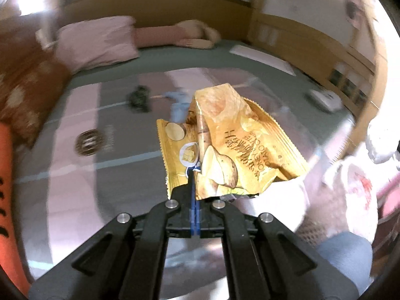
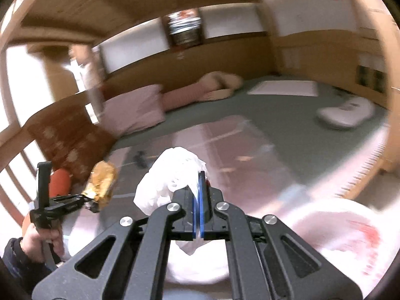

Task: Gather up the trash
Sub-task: 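Carry both items over the white bin and open both tools, then move both open tools back over the remaining black bag and blue cloth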

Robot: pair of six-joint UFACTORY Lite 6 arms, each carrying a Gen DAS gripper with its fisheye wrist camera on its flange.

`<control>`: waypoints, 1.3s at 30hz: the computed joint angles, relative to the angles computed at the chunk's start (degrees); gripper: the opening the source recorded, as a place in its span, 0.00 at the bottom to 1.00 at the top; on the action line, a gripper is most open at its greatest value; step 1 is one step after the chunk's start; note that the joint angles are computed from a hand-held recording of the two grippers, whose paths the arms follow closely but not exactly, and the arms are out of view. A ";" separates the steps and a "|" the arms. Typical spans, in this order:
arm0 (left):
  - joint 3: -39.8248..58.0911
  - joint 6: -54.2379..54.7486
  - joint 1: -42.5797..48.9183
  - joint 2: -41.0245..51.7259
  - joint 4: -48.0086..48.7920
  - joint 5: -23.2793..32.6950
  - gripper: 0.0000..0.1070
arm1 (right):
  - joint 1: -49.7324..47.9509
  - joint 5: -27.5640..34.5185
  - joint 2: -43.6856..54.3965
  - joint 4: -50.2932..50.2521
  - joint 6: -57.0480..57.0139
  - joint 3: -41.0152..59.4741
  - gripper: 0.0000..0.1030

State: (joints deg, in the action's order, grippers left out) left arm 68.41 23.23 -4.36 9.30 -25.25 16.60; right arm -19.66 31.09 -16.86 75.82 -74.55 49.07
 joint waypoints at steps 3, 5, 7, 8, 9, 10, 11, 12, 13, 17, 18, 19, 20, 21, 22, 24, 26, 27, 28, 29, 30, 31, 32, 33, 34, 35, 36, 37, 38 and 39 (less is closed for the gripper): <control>0.92 -5.00 -8.51 -0.57 5.05 0.36 0.01 | -13.46 6.31 -1.30 -7.00 0.31 -2.71 0.15; 3.00 -9.46 -14.49 0.71 8.87 1.29 0.01 | -19.29 6.94 0.24 -11.87 0.10 -3.32 0.62; 7.19 -12.95 -21.20 3.66 9.92 3.32 0.01 | -25.86 9.11 -1.09 -8.07 -4.24 -4.54 0.76; 9.70 -14.37 -23.50 5.31 10.30 4.47 0.01 | -30.14 12.18 -1.25 -5.50 -5.56 -4.10 0.77; 13.12 -15.49 -26.63 7.67 10.11 5.90 0.01 | -34.61 16.00 -0.92 -3.13 -5.45 -2.80 0.81; 15.98 -16.76 -28.90 9.73 10.65 6.95 0.01 | -37.30 18.52 -0.67 -1.46 -5.26 -1.94 0.84; 20.30 -18.93 -31.85 12.68 12.11 8.49 0.01 | -40.49 21.78 -0.35 0.74 -4.47 -0.55 0.85; 25.17 -20.00 -34.36 16.12 12.58 10.36 0.01 | -42.68 24.06 -0.16 2.14 -3.80 0.51 0.85; 31.17 -20.63 -36.72 20.47 12.70 12.77 0.01 | -44.37 25.93 -0.06 3.36 -2.99 1.77 0.86; 53.80 -23.58 -41.11 36.92 14.65 23.79 0.87 | -46.16 29.37 -1.74 6.03 -2.13 3.70 0.86; 56.56 -25.65 -41.73 38.85 17.04 24.65 0.93 | -45.86 29.45 -2.50 6.29 -2.12 3.20 0.86; 56.92 -28.89 -42.28 38.83 21.34 24.19 0.92 | -45.12 29.52 -3.23 6.53 -2.13 2.47 0.86; 54.88 -30.59 -42.23 37.35 23.56 22.93 0.92 | -43.44 28.44 -2.99 6.60 -1.72 2.79 0.86; 51.63 -30.97 -41.39 34.84 24.12 21.48 0.92 | -43.24 28.65 -2.47 6.62 -2.49 2.60 0.86; 49.10 -30.11 -40.28 32.84 23.05 20.24 0.92 | -41.44 27.18 -2.78 6.67 -3.10 1.75 0.86; 39.42 -30.74 -37.10 25.10 23.21 16.09 0.92 | -36.78 23.77 -3.74 6.59 -3.38 0.08 0.86; 30.64 -32.82 -33.09 17.58 25.88 12.79 0.92 | -28.50 18.36 -4.52 6.33 -2.82 -1.73 0.86; 25.81 -34.51 -30.34 13.39 28.18 10.94 0.92 | -24.58 15.63 -4.35 6.49 -2.67 -1.94 0.86; 21.35 -36.50 -27.32 9.42 30.75 9.31 0.93 | -19.18 11.92 -4.07 6.88 -2.61 -2.18 0.86; 18.29 -38.70 -24.48 6.35 33.27 8.46 0.93 | -13.19 8.17 -3.30 7.61 -2.74 -2.00 0.86; 15.49 -40.23 -22.09 3.74 34.96 7.61 0.93 | -8.02 4.72 -2.29 7.94 -2.36 -1.43 0.86; 13.45 -41.11 -19.03 1.53 35.96 7.02 0.93 | -2.02 1.13 -0.32 8.10 -1.74 -0.12 0.86; 10.58 -41.25 -15.08 -1.33 36.13 6.10 0.93 | 3.97 -2.08 2.12 8.63 -1.30 1.68 0.86; 8.96 -38.99 -10.81 -3.24 33.91 5.46 0.93 | 8.69 -4.76 4.30 9.53 -1.35 3.37 0.86; 8.04 -35.66 -7.06 -4.32 30.71 5.07 0.93 | 14.21 -8.04 7.13 10.52 -1.60 5.83 0.86; 6.85 -32.53 -2.10 -5.60 27.51 4.86 0.93 | 19.65 -11.25 11.09 10.14 -0.81 9.72 0.86; 7.50 -30.47 0.67 -5.03 25.40 4.73 0.93 | 23.12 -13.11 14.44 9.38 0.25 13.27 0.86; 7.10 -28.15 4.06 -5.13 23.02 4.00 0.93 | 26.91 -15.03 18.71 7.86 2.24 17.98 0.86; 6.32 -26.19 6.44 -5.52 21.26 3.44 0.93 | 30.29 -16.65 23.46 3.94 6.62 23.42 0.86; 5.39 -25.84 8.79 -5.51 20.61 2.40 0.93 | 32.67 -17.58 27.39 0.27 10.64 27.93 0.86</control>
